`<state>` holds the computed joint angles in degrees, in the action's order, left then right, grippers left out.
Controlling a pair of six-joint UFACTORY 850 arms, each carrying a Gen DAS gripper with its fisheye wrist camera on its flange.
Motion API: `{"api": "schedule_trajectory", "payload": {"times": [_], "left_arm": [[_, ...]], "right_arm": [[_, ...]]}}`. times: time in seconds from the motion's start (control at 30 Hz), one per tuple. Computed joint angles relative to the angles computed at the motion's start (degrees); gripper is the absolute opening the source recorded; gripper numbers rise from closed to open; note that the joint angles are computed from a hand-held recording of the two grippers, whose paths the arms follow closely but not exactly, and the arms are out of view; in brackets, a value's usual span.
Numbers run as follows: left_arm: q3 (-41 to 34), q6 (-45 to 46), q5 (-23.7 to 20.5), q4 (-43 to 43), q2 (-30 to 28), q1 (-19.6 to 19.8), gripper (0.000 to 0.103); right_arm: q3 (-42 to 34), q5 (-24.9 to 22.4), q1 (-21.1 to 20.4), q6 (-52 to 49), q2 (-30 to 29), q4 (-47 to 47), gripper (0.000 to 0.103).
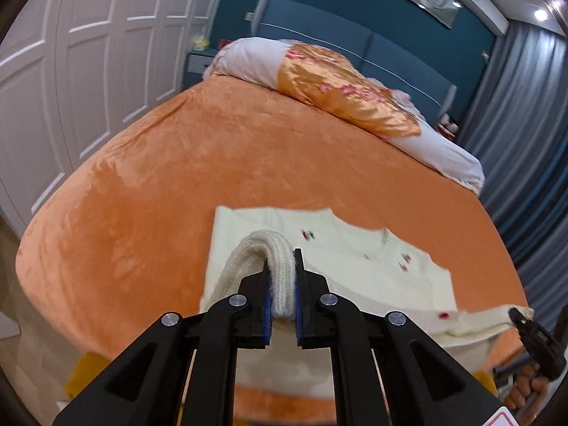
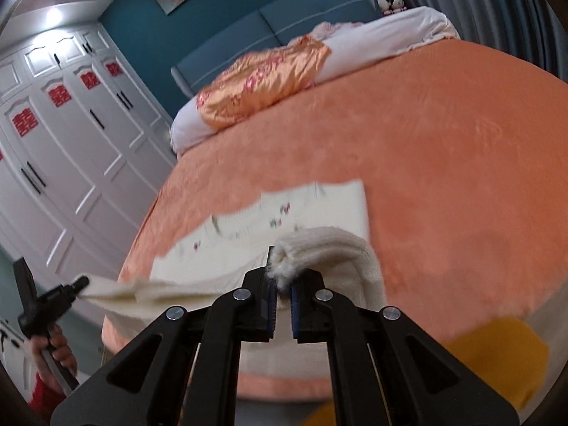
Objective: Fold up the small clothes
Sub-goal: 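Lift the hem with both tools and fold it toward the collar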
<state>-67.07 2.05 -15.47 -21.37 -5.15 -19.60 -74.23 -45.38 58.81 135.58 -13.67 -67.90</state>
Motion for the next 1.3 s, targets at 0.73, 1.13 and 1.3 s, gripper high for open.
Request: {"api": "schedule_trajectory", "payload": {"times": [0.73, 1.13, 1.3], "left_arm": [[-25.1, -24.3, -4.1, 22.1, -28.6, -0.3, 0.008], [-27.4, -26.6, -3.4, 25.3, -33.8, -0.6, 0.016], [-26.2, -18.3, -0.7, 16.0, -33.6, 0.4, 0.017]], "right_arm": [[-9.0, 11.0, -15.2, 0.5, -14.2, -0.2, 0.005], [-9.3, 14.9, -17.6, -1.1, -18.2, 2.3, 0.005], [-7.2, 16.6, -17.9, 5.8, -17.8, -3.8, 0.005]]}}
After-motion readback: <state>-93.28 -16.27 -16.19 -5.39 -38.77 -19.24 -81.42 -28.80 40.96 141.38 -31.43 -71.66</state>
